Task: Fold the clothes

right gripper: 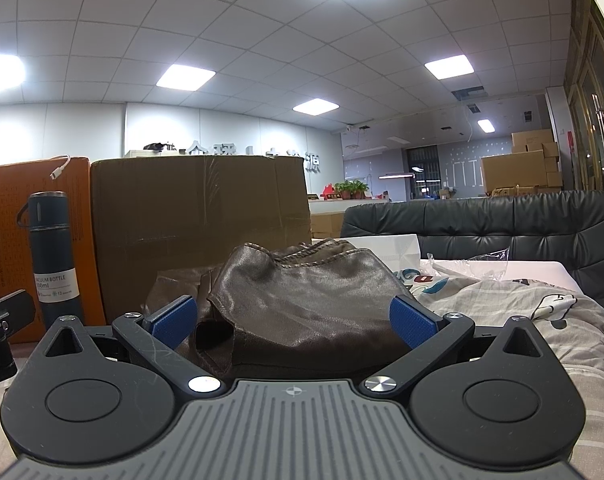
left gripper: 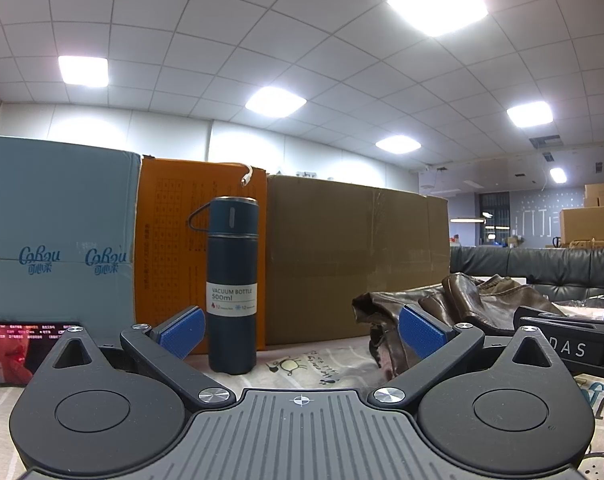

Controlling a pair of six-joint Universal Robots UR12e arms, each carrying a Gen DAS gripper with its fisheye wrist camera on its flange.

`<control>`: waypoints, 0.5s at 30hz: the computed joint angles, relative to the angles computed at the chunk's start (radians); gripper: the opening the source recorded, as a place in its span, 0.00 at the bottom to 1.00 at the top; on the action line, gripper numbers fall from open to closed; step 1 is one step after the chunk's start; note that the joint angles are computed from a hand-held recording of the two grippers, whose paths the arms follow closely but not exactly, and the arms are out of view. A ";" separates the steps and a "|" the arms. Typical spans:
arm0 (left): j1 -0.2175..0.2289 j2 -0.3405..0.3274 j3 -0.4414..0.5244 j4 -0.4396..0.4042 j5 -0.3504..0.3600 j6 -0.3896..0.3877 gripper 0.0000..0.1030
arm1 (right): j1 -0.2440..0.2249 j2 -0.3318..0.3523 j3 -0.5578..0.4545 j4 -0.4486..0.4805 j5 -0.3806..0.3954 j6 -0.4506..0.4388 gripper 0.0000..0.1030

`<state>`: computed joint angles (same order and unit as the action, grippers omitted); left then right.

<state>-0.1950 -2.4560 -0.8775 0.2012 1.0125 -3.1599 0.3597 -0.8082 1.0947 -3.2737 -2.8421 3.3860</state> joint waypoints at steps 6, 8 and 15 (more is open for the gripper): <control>0.003 0.003 -0.006 0.008 -0.004 -0.004 1.00 | 0.000 -0.001 0.000 0.006 0.000 0.004 1.00; 0.003 0.002 -0.004 0.007 -0.005 -0.004 1.00 | 0.000 -0.002 0.000 0.008 0.000 0.005 1.00; 0.002 0.002 -0.003 0.005 -0.005 -0.003 1.00 | 0.000 -0.001 -0.001 0.006 0.000 0.004 1.00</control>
<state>-0.1927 -2.4539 -0.8804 0.2066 1.0074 -3.1633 0.3595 -0.8091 1.0936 -3.2678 -2.8421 3.3899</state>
